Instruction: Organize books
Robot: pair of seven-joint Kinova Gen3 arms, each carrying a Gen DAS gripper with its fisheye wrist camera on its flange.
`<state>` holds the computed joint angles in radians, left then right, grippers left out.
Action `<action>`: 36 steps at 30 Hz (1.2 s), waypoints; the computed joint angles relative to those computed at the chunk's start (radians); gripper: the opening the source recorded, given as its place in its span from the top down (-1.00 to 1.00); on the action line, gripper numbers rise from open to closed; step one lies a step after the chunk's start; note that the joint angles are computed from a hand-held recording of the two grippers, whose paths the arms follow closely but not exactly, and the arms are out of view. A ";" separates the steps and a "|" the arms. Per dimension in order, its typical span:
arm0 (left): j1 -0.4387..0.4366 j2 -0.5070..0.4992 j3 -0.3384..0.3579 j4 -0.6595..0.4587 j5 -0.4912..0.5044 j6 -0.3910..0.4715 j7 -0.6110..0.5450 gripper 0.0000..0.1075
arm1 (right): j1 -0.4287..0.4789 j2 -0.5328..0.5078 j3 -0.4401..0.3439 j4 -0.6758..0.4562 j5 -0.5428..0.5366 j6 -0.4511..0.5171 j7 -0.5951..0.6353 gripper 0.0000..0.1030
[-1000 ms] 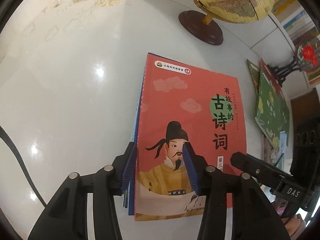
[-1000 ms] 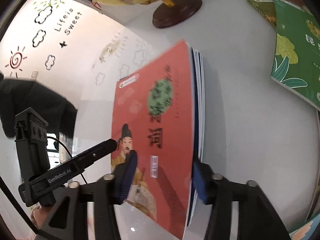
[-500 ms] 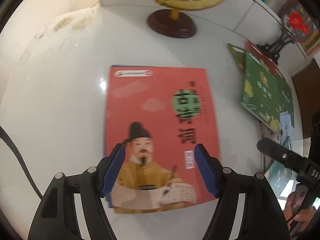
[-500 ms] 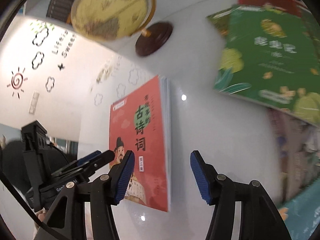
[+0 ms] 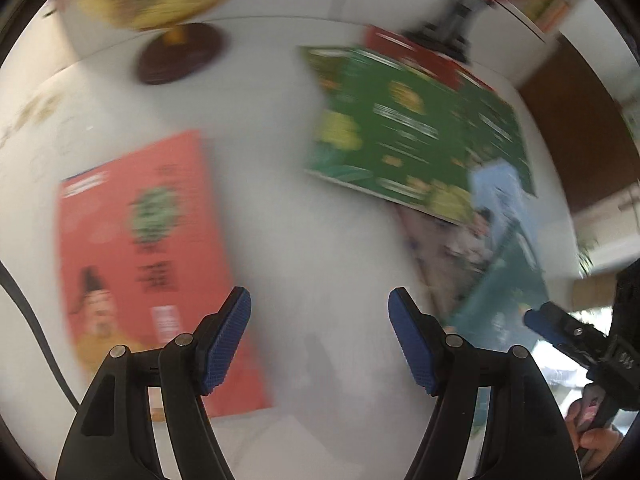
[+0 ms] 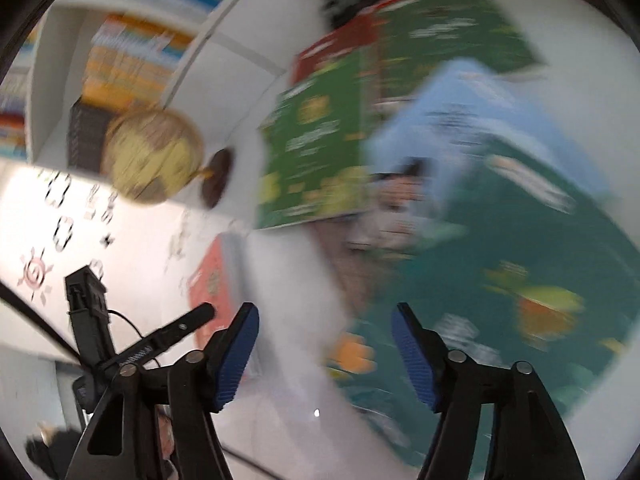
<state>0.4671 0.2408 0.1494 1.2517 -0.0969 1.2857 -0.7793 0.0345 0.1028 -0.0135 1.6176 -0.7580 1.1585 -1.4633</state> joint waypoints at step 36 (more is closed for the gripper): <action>0.083 0.031 0.027 0.104 0.108 -0.054 0.136 -0.16 | 0.111 0.047 0.015 0.037 -0.040 0.086 0.239 -0.78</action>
